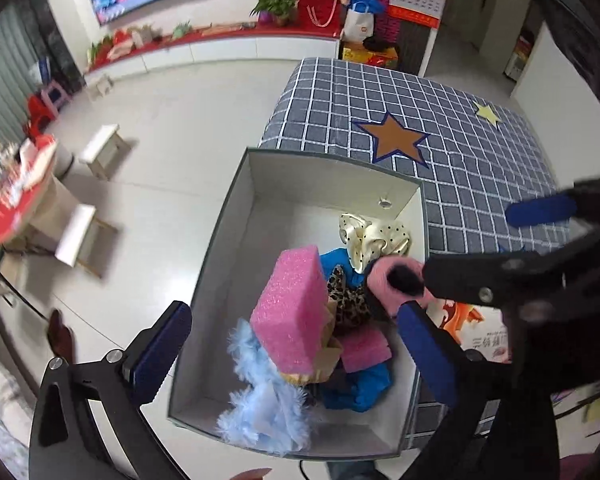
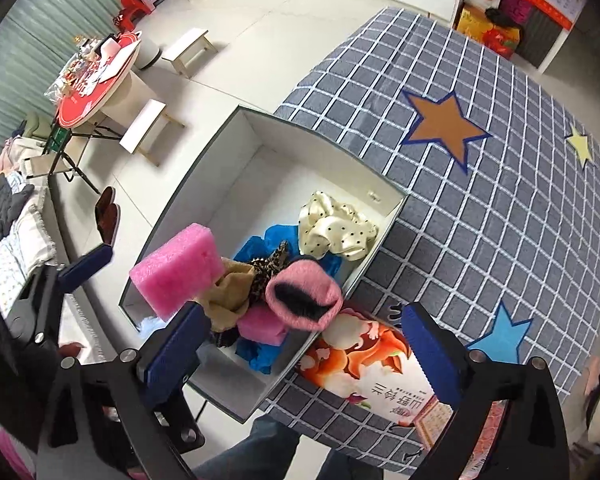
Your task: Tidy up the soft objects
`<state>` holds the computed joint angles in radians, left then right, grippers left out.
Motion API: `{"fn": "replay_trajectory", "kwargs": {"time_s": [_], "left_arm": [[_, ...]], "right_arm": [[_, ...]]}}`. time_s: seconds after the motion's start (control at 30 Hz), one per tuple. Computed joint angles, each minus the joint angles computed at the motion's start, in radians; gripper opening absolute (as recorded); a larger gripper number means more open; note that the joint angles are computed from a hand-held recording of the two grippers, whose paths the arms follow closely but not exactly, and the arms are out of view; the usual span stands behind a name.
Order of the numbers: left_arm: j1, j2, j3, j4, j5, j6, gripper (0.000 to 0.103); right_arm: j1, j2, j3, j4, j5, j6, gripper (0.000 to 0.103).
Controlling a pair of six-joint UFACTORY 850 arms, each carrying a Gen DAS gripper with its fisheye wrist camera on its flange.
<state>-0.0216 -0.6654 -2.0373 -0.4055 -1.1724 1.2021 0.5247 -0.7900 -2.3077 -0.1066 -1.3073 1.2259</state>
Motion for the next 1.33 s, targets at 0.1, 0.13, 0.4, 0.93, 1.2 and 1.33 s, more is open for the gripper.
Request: {"fn": "replay_trajectory", "kwargs": {"time_s": [0.1, 0.13, 0.4, 0.93, 1.2, 1.33], "left_arm": [[-0.001, 0.003, 0.006, 0.016, -0.044, 0.019, 0.103], [-0.002, 0.004, 0.009, 0.027, -0.051, 0.012, 0.103], [0.011, 0.027, 0.044, 0.064, -0.037, -0.016, 0.103], [0.029, 0.046, 0.064, 0.057, -0.032, 0.024, 0.103], [0.030, 0.049, 0.070, 0.062, -0.019, 0.016, 0.103], [0.046, 0.033, 0.047, 0.007, -0.057, 0.030, 0.103]], "right_arm": [[0.005, -0.032, -0.058, 0.009, -0.055, -0.014, 0.102], [0.005, -0.023, -0.043, 0.023, -0.038, -0.014, 0.102], [0.023, 0.006, -0.009, 0.003, -0.029, 0.045, 0.102], [0.036, 0.009, -0.004, 0.009, -0.034, 0.056, 0.102], [0.039, 0.007, -0.011, 0.005, -0.039, 0.060, 0.102], [0.041, 0.001, -0.023, 0.002, -0.047, 0.063, 0.102]]}}
